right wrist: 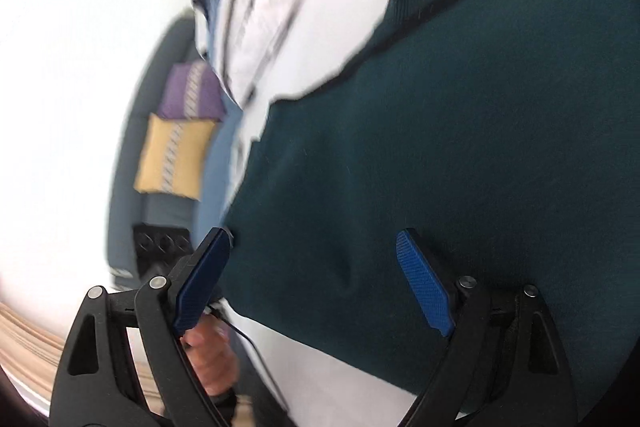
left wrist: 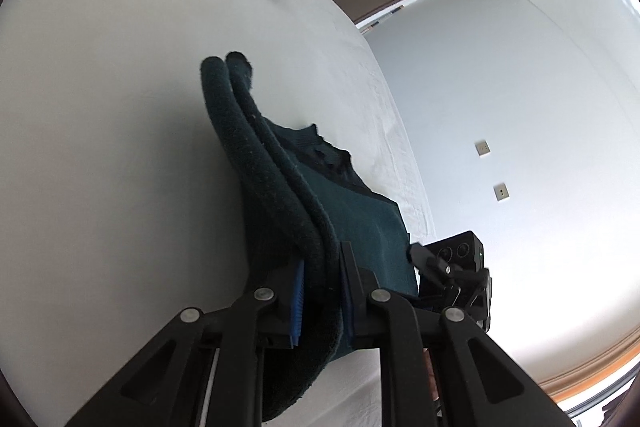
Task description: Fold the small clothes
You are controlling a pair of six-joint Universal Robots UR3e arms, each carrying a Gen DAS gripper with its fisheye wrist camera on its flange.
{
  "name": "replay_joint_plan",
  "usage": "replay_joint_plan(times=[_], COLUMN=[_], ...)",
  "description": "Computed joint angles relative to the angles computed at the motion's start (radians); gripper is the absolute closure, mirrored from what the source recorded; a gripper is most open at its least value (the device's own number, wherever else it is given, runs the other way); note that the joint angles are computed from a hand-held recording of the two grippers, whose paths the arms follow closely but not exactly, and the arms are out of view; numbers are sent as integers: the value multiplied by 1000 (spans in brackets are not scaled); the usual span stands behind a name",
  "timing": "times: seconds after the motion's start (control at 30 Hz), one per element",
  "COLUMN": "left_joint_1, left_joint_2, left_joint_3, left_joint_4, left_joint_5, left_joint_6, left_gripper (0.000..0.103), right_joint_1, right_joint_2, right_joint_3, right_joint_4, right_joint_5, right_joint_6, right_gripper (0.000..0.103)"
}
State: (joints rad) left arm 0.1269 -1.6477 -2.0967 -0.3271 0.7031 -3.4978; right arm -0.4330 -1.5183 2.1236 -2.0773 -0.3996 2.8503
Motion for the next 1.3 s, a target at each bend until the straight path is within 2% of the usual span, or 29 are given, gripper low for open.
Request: replay_joint_plan(times=[0.1, 0.17, 0.23, 0.33, 0.43, 0.5, 0.57, 0.63, 0.67, 0.8, 0.87, 1.0, 1.1, 1.17, 1.23, 1.3], left_joint_1=[-174, -297, -398, -493, -553, -561, -545, -534, -529, -517, -530, -532, -556, -573, -591, -592], left_joint_2=[-130, -249, -389, -577, -709, -718, -674, -595, -550, -408, -363, -386, -408, -412, -406, -401], left_joint_3=[206, 368, 538, 728, 864, 817, 729, 615, 551, 349, 287, 248, 263, 271, 266, 264], left_joint_4=[11, 13, 2, 2, -68, 36, 122, 208, 251, 335, 322, 346, 342, 333, 329, 327], left_joint_5=[85, 152, 204, 229, 273, 269, 239, 256, 277, 311, 360, 354, 383, 406, 426, 423], left_joint_6=[-81, -125, -158, -218, -220, -254, -274, -285, -281, -242, -199, -192, -179, -162, -152, -149], left_gripper=[87, 87, 87, 87, 83, 82, 73, 54, 51, 51, 51, 51, 51, 51, 51, 51], right_joint_1=[-176, -277, -344, -399, -421, -417, -412, -387, -377, -344, -337, -299, -250, -207, -182, -180], right_joint_2=[-48, -39, 7, 103, 174, 200, 218, 234, 232, 201, 175, 132, 112, 91, 78, 78], right_joint_3=[-80, -141, -205, -276, -328, -359, -363, -372, -369, -354, -359, -358, -358, -343, -337, -338], right_joint_4=[392, 578, 696, 795, 903, 916, 887, 823, 795, 704, 693, 641, 588, 504, 444, 418], right_joint_5=[32, 16, -23, -85, -78, -73, -90, -95, -95, -140, -192, -265, -326, -377, -423, -454], right_joint_6=[-260, -397, -479, -565, -670, -673, -669, -619, -593, -506, -483, -405, -355, -301, -265, -272], right_gripper=[18, 16, 16, 18, 18, 18, 18, 18, 18, 18, 19, 22, 39, 49, 71, 87])
